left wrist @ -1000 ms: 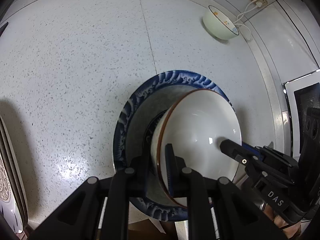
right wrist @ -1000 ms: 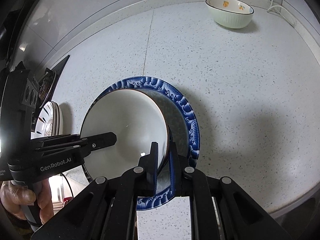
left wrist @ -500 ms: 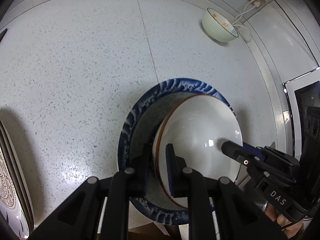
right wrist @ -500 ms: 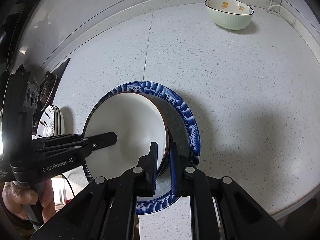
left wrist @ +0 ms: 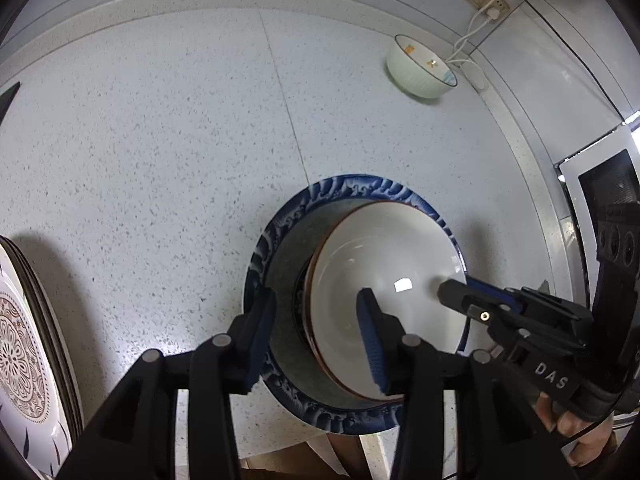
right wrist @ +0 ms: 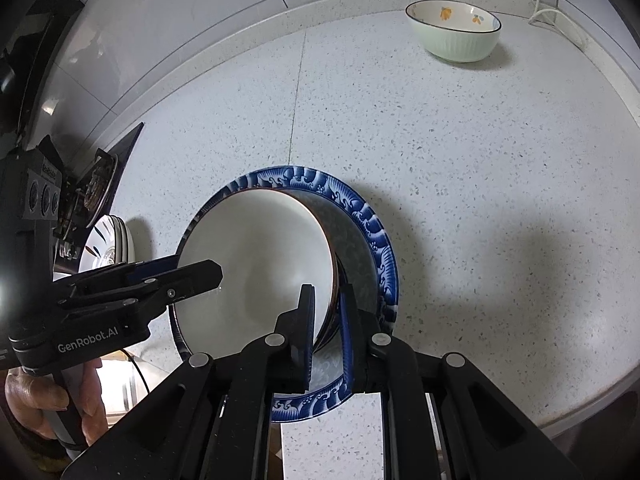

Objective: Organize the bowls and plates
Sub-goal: 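Carry the white bowl over the blue dish, lower it in, open the right gripper, then move the right gripper toward the yellow-flower bowl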

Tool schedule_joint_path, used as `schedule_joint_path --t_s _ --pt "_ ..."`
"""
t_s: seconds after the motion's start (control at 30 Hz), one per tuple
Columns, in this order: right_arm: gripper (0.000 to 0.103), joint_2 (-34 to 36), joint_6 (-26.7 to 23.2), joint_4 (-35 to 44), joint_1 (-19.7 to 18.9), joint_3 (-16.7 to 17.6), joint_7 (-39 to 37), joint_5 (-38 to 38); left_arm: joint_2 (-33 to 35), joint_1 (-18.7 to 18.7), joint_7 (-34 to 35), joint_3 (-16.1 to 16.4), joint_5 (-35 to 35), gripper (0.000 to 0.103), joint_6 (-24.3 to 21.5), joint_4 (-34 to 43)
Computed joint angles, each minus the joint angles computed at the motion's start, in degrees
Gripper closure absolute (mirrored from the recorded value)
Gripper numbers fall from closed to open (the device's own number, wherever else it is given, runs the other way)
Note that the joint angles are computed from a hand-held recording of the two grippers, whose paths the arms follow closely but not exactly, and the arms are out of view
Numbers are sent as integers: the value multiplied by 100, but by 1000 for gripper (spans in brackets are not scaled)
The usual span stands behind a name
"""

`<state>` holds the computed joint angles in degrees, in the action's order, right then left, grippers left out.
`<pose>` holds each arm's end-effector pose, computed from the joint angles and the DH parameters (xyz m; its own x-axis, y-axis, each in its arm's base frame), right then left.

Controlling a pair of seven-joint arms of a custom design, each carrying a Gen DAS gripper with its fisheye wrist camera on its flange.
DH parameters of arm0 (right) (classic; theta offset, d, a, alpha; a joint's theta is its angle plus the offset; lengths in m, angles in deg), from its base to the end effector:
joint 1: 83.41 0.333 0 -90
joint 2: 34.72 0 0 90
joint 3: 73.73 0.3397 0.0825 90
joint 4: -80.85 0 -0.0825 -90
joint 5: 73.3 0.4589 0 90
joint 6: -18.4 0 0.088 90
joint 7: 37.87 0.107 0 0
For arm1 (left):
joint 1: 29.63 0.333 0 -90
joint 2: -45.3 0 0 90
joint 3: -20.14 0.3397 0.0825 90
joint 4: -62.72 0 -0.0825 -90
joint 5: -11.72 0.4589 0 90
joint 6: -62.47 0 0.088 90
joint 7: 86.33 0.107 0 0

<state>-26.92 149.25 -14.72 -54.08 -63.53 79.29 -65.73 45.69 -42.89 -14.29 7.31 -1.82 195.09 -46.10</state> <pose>0.5582 0.4554 0.5799 0.1975 -0.9183 -0.3432 -0.9388 -0.0763 -0.3359 0.5987 -0.2978 0.5364 -0.0668 -0.9421 0.3287 -0.9557 -0.0342 -0.2923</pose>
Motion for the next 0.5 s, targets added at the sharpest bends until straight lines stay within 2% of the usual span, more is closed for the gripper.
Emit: schedule_joint_path --t_s 0.07,0.2,0.23,0.33,0.5 --pt "88 -83 67 -61 -5 -14 28 -40 -68 0 38 2 21 59 21 -38" --pt "64 -266 245 -226 -22 -24 112 -77 -244 -1 144 16 -21 54 150 -176" --pt "59 -321 294 -280 -30 -26 128 -78 -296 -3 162 18 9 50 199 -219" --pt "50 -412 407 -380 -71 -29 83 29 -382 -4 236 42 -25 42 269 -272" --pt "41 -572 644 -619 -132 -37 73 275 -471 32 321 92 -124 31 346 -325"
